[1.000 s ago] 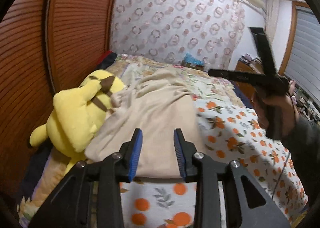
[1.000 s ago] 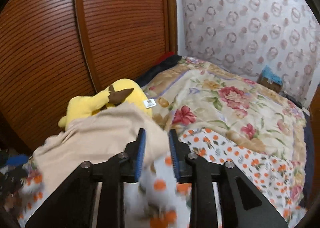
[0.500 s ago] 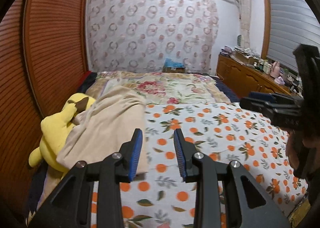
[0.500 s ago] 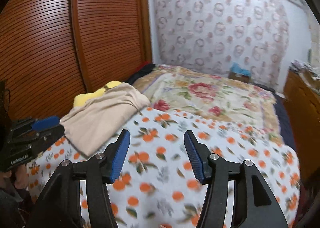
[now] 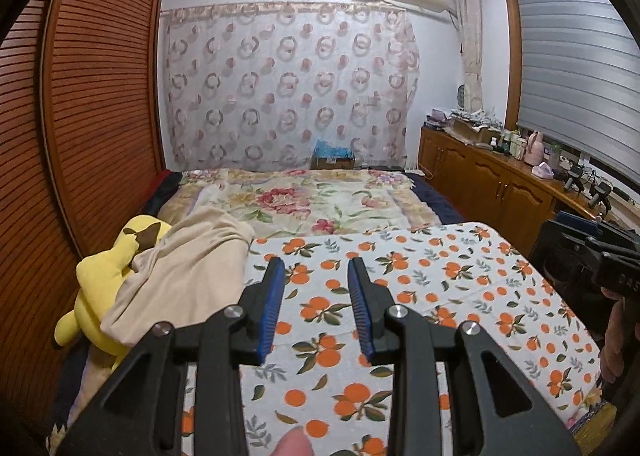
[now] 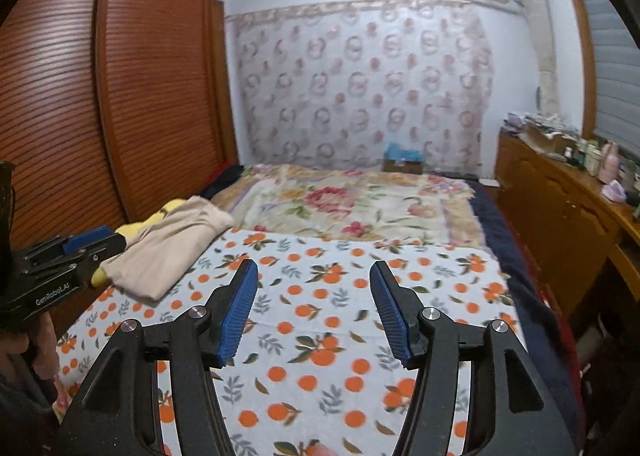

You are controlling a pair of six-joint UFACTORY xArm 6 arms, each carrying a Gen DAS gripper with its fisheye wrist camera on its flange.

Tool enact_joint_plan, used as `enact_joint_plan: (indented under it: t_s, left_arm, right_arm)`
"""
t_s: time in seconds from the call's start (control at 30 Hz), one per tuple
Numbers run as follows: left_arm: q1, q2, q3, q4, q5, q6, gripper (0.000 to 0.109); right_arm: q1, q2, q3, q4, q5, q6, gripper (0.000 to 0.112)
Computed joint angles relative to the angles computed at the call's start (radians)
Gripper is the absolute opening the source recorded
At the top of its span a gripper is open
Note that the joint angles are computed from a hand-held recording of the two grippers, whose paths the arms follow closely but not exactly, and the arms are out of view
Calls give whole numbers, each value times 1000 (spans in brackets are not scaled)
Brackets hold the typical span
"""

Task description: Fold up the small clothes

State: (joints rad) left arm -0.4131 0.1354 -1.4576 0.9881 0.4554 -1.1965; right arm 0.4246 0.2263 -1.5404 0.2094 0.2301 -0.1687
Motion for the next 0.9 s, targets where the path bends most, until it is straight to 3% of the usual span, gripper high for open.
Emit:
enact_joint_plan:
  t_s: [0.43, 0.9]
  left_arm:
    - [-32, 8, -35, 13, 49, -27, 33]
    - [-33, 2, -26, 21, 54, -38, 33]
  right_arm:
    - [-31, -83, 111, -111, -69, 144, 60]
    - [-36, -86, 117, -84, -74, 114, 60]
